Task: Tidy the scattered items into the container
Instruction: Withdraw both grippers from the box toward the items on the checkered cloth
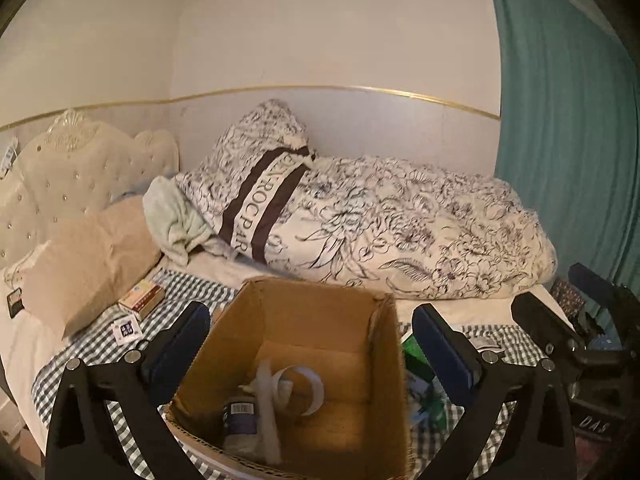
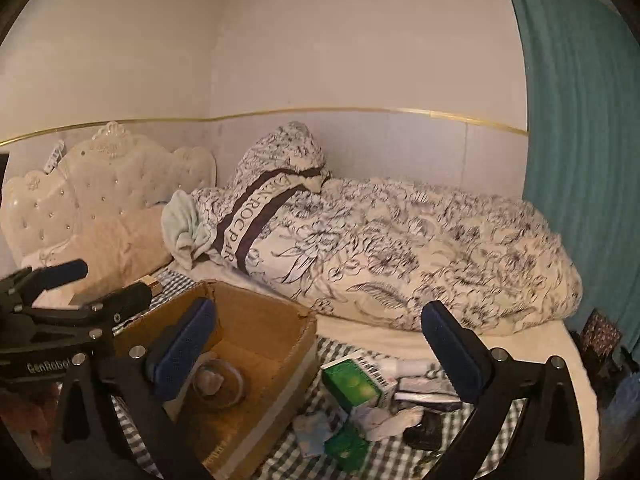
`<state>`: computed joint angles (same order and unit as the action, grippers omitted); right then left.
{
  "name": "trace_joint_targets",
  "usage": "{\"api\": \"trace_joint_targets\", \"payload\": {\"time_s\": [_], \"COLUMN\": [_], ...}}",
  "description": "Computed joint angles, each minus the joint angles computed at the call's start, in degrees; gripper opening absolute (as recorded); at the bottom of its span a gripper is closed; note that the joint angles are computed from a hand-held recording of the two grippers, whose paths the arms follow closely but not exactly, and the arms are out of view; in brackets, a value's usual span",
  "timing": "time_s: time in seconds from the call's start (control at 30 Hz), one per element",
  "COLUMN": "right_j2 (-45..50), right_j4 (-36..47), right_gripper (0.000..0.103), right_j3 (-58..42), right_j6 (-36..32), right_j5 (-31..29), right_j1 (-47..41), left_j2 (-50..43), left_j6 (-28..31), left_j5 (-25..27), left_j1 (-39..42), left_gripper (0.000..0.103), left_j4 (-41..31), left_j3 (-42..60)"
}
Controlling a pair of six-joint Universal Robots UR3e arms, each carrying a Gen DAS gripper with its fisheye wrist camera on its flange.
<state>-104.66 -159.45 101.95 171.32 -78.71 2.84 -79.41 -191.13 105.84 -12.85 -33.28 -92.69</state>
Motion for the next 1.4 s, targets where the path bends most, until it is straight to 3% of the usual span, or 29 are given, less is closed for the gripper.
{"api": "trace_joint_targets", "payload": {"time_s": [0.17, 0.47, 0.73, 0.93, 1.07, 1.17, 1.4], "right_j2": [-5.30, -16.51, -27.46, -36.37, -39.25, -37.79, -36.30], "right_j4": [-0.50, 8.50, 22.27, 40.85, 47.97, 44.13, 42.02], "right_gripper": [0.103, 0.103, 0.103, 0.103, 0.103, 0.103, 0.103], "right_j3": [3.98, 8.35, 10.46, 10.34, 11.36, 14.01, 18.70], "right_j6": [-2.36, -6.42, -15.68, -26.54, -33.16, -32.48, -34.41], "right_j5": [1.91, 17.99, 30.80, 41.35, 42.19, 37.77, 34.20], "right_j1": [-4.83, -24.96, -44.04, -59.55, -62.98, -59.43, -57.29], "left_j2": [-3.59, -7.58, -11.80, -14.36, -16.25, -17.39, -20.68], "left_j6": [-0.77, -1.38, -1.83, -2.20, -2.34, -2.53, -2.65], "left_j5": [3.74, 6.75, 4.04, 2.37, 1.88, 1.14, 0.53], "left_j1": [-4.44, -10.44, -13.49, -15.72, -17.25, -17.90, -18.70], "left_gripper": [0.103, 0.103, 0.103, 0.103, 0.103, 0.103, 0.103], "left_j4": [-0.65, -0.62, 0.46, 0.01, -0.57, -0.61, -0.22], "left_j3": [4.02, 7.17, 10.40, 12.34, 13.63, 14.14, 14.91]}}
